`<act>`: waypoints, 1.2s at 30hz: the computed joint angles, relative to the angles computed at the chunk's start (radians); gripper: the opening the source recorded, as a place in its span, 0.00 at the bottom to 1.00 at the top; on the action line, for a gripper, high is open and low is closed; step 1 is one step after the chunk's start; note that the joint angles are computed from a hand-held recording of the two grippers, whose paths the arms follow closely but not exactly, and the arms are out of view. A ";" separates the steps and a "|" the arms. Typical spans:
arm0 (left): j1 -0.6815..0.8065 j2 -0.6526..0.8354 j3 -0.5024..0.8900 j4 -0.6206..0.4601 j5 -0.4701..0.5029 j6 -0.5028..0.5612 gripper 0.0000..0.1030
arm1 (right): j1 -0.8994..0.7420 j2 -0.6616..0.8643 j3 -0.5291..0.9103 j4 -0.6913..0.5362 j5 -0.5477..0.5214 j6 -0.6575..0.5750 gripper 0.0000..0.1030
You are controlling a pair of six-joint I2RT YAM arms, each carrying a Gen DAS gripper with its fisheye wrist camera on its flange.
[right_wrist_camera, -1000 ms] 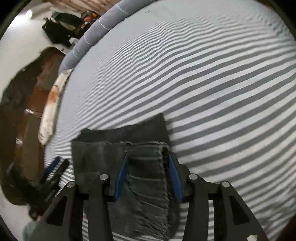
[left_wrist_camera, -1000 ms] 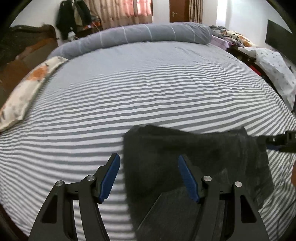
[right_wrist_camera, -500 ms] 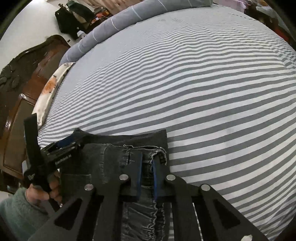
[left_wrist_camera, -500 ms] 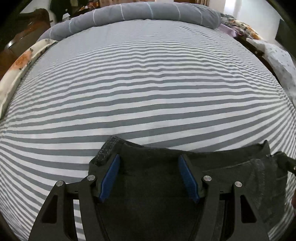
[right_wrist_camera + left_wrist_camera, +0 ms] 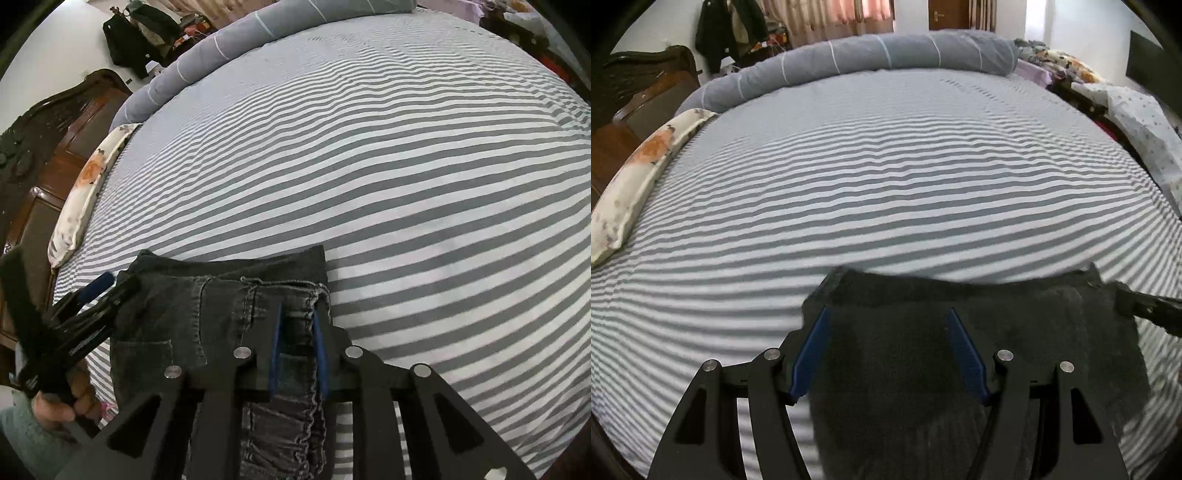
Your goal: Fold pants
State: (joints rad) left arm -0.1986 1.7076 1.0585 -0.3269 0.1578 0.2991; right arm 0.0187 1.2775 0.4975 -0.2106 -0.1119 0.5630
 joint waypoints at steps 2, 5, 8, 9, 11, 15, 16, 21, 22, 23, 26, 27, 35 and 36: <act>0.030 -0.074 -0.069 -0.004 0.026 0.013 0.64 | 0.023 -0.034 -0.018 -0.014 0.014 0.025 0.22; 0.058 -0.178 -0.169 0.000 0.032 0.043 0.64 | 0.074 -0.102 -0.055 -0.043 0.035 0.073 0.28; 0.091 -0.285 -0.274 -0.002 0.045 0.091 0.64 | 0.162 -0.182 -0.092 -0.092 0.098 0.135 0.32; 0.102 -0.315 -0.306 -0.009 0.050 0.103 0.64 | 0.189 -0.204 -0.101 -0.109 0.118 0.149 0.33; 0.120 -0.367 -0.360 -0.024 0.060 0.123 0.64 | 0.254 -0.245 -0.121 -0.143 0.162 0.194 0.35; 0.148 -0.416 -0.434 -0.032 0.059 0.148 0.64 | 0.360 -0.295 -0.162 -0.180 0.217 0.296 0.36; 0.146 -0.420 -0.448 -0.024 0.052 0.150 0.64 | 0.386 -0.302 -0.174 -0.182 0.231 0.320 0.36; 0.157 -0.417 -0.522 0.034 0.028 0.181 0.66 | 0.420 -0.319 -0.208 -0.169 0.269 0.354 0.42; 0.157 -0.421 -0.530 0.042 0.026 0.181 0.66 | 0.425 -0.318 -0.215 -0.163 0.275 0.362 0.43; 0.159 -0.420 -0.530 0.040 0.028 0.177 0.66 | 0.419 -0.310 -0.218 -0.153 0.274 0.358 0.44; 0.172 -0.404 -0.527 0.037 0.042 0.170 0.68 | 0.432 -0.299 -0.235 -0.129 0.290 0.362 0.46; 0.179 -0.393 -0.524 0.038 0.047 0.168 0.68 | 0.442 -0.295 -0.237 -0.127 0.302 0.365 0.47; 0.196 -0.360 -0.522 0.065 0.054 0.152 0.76 | 0.478 -0.243 -0.241 -0.084 0.352 0.369 0.49; 0.201 -0.354 -0.518 0.066 0.057 0.155 0.76 | 0.483 -0.237 -0.239 -0.081 0.356 0.371 0.49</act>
State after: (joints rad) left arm 0.0025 1.3536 0.5401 -0.2606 0.2147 0.4540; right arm 0.5019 1.0402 0.2584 -0.2918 0.2438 0.9338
